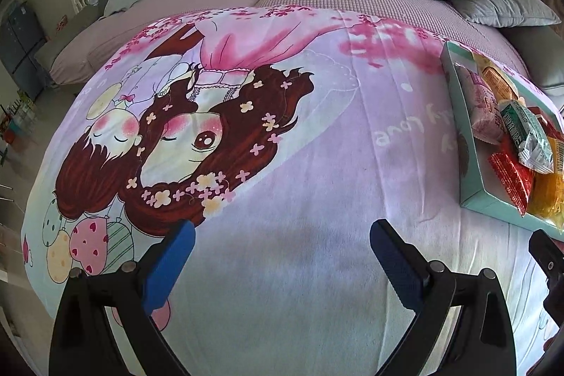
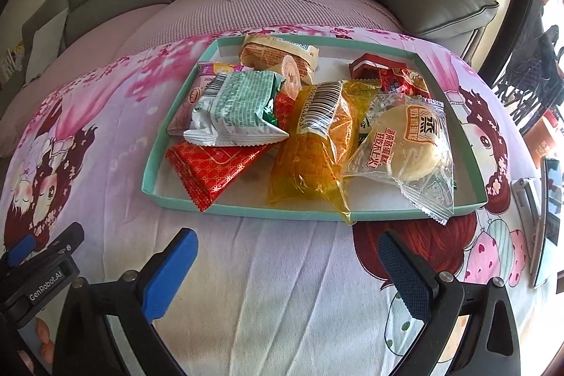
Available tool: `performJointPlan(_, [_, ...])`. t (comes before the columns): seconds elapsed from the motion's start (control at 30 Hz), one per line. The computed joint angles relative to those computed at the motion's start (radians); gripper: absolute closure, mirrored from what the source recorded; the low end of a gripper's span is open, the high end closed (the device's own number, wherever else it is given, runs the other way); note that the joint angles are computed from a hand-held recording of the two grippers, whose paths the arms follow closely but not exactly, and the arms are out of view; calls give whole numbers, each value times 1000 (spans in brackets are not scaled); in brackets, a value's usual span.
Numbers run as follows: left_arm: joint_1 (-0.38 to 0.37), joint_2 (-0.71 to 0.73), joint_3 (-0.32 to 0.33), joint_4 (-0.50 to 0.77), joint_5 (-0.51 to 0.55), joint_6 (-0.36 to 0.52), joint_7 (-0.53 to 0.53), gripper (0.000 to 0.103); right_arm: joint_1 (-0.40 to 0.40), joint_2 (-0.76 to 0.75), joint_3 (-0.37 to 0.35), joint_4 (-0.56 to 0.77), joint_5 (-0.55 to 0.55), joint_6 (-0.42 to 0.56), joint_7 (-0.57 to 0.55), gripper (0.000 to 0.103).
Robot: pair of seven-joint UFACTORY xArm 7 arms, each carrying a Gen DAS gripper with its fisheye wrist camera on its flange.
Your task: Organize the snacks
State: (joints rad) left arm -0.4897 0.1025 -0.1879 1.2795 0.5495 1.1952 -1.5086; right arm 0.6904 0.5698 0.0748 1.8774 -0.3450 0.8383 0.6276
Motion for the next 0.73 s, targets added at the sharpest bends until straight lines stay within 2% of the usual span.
performJointPlan(0.53, [-8,20,5,25,25,12,25,4,2,20,-2,24,13,7,-10,0])
performJointPlan(0.73, [-19,3,1,14,79,12,-11,4,-1,18,-1,25,16,8,-15,0])
